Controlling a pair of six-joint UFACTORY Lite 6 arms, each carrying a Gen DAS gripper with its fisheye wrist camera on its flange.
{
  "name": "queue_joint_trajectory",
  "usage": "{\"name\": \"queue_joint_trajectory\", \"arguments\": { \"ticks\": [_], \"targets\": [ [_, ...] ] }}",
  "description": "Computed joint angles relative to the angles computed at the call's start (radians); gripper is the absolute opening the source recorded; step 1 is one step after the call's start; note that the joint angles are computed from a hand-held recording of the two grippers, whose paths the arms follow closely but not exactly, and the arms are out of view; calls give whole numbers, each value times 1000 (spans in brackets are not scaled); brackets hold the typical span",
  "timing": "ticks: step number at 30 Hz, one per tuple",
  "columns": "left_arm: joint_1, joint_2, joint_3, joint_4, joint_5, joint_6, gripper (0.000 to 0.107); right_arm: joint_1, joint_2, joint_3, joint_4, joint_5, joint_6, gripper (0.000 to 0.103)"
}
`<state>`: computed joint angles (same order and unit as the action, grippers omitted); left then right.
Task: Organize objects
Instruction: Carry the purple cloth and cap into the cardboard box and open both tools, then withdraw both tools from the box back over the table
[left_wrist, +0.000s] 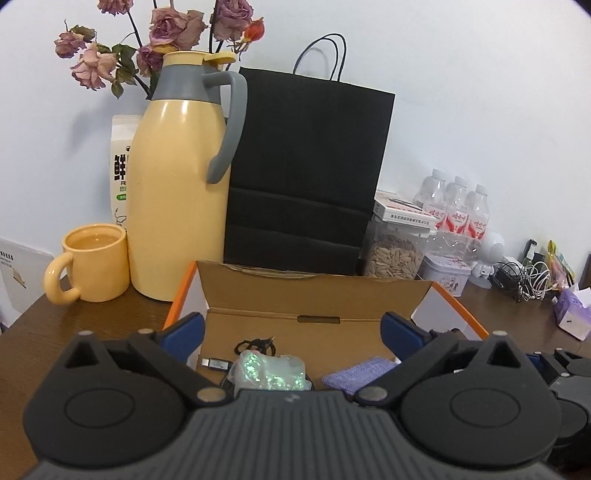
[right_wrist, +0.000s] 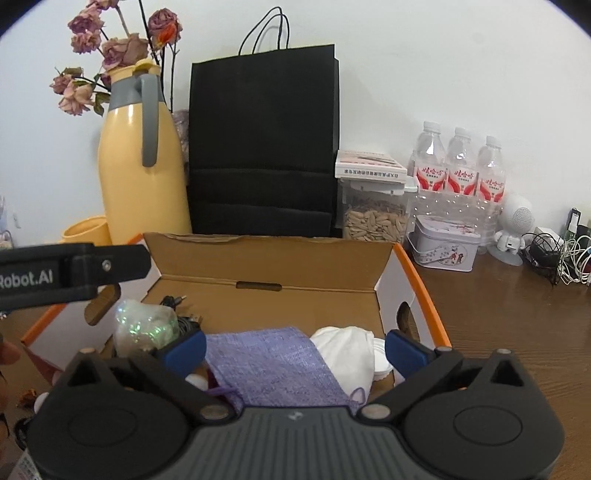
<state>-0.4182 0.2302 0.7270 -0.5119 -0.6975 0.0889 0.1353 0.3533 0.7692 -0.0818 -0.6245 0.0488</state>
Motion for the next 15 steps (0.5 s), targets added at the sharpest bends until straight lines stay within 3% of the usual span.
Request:
{"name": "queue_joint_trajectory", "arguments": {
  "ticks": [7, 15],
  "targets": [
    [-11, -94, -57, -5, 8, 10, 103, -4, -78, -57, -33, -22, 20, 103],
    [-25, -438, -302, -39, 29, 43, 103, -56, -366, -288, -164, -102, 80, 103]
  ]
}}
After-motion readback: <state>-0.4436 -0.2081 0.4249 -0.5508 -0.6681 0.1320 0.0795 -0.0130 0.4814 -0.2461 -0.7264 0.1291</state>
